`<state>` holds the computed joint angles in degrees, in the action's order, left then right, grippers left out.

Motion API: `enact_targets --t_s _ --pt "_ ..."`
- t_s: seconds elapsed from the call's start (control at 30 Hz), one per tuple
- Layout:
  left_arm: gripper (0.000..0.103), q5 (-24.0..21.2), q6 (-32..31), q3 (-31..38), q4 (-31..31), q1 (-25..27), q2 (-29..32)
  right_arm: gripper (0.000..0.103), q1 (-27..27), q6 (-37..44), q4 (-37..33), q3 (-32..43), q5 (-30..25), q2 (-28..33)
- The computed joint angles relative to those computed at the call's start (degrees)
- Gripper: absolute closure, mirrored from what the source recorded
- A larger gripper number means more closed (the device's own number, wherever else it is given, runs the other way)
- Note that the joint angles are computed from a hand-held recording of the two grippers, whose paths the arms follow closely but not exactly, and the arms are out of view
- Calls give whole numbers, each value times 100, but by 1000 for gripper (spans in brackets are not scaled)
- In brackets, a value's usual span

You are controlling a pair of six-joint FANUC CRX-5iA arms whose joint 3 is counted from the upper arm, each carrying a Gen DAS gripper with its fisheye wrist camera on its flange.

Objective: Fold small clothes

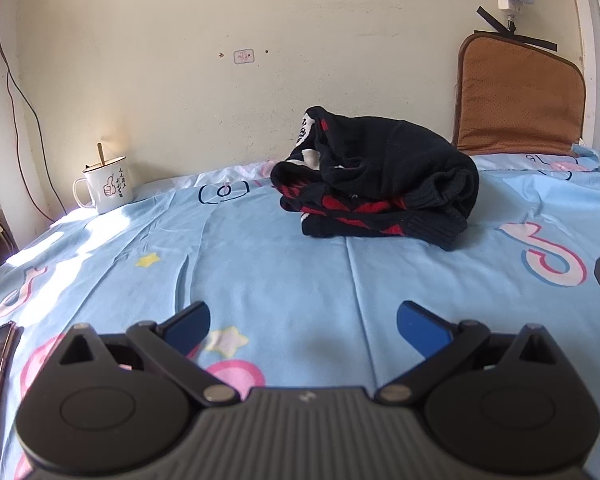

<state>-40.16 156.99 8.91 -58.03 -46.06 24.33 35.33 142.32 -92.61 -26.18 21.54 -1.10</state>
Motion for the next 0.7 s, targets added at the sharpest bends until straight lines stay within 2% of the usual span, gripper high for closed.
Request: enact_targets --t_s 0.3,0.57,0.7 --pt "0 -263 -484 95 131 -117 -74 14 127 405 -173 15 34 -245" --pt "0 -601 -307 124 -128 -262 -136 14 278 395 -79 9 122 -313" --pt "0 -633 -236 69 -210 -304 -206 14 325 346 -49 4 168 -327"
